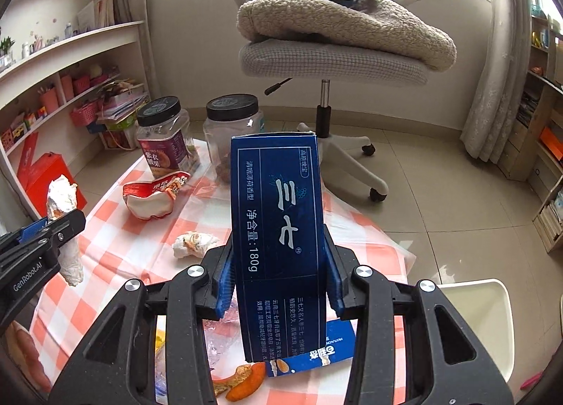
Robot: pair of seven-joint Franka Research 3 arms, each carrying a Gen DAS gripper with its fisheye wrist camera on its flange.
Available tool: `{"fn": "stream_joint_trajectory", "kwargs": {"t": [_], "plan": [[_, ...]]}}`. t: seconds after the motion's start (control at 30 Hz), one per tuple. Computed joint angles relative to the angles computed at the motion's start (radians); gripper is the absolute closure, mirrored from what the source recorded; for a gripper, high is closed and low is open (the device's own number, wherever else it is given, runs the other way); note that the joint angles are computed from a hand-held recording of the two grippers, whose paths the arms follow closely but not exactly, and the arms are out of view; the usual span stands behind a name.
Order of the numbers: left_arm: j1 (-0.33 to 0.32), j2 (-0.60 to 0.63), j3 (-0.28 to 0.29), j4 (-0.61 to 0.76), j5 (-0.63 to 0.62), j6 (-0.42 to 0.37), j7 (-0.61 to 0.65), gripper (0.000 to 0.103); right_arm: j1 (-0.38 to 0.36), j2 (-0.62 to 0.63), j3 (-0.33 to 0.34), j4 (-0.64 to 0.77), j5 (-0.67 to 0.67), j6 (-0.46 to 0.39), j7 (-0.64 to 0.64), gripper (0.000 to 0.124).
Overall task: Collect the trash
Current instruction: 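Drop the blue box into the bin with the right gripper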
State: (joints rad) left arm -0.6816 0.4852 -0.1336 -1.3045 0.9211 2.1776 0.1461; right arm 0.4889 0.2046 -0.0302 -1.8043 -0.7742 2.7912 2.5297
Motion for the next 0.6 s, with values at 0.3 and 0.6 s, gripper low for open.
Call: {"fn": "stream_joint_trajectory", "kwargs": {"t": [0.3, 0.6], "plan": [[-0.059, 0.124, 0.017, 0.18, -0.03, 0.009, 0.06, 0.067, -0.051, -0.094, 0.005, -0.112, -0.076, 0.015, 0.082, 0.084], [-0.148, 0.299, 0.065, 0.445, -0.1, -0.025, 0.164, 0.067, -0.178, -0.206, 0.052, -0.23, -0.13, 0.015, 0.148, 0.084]]}}
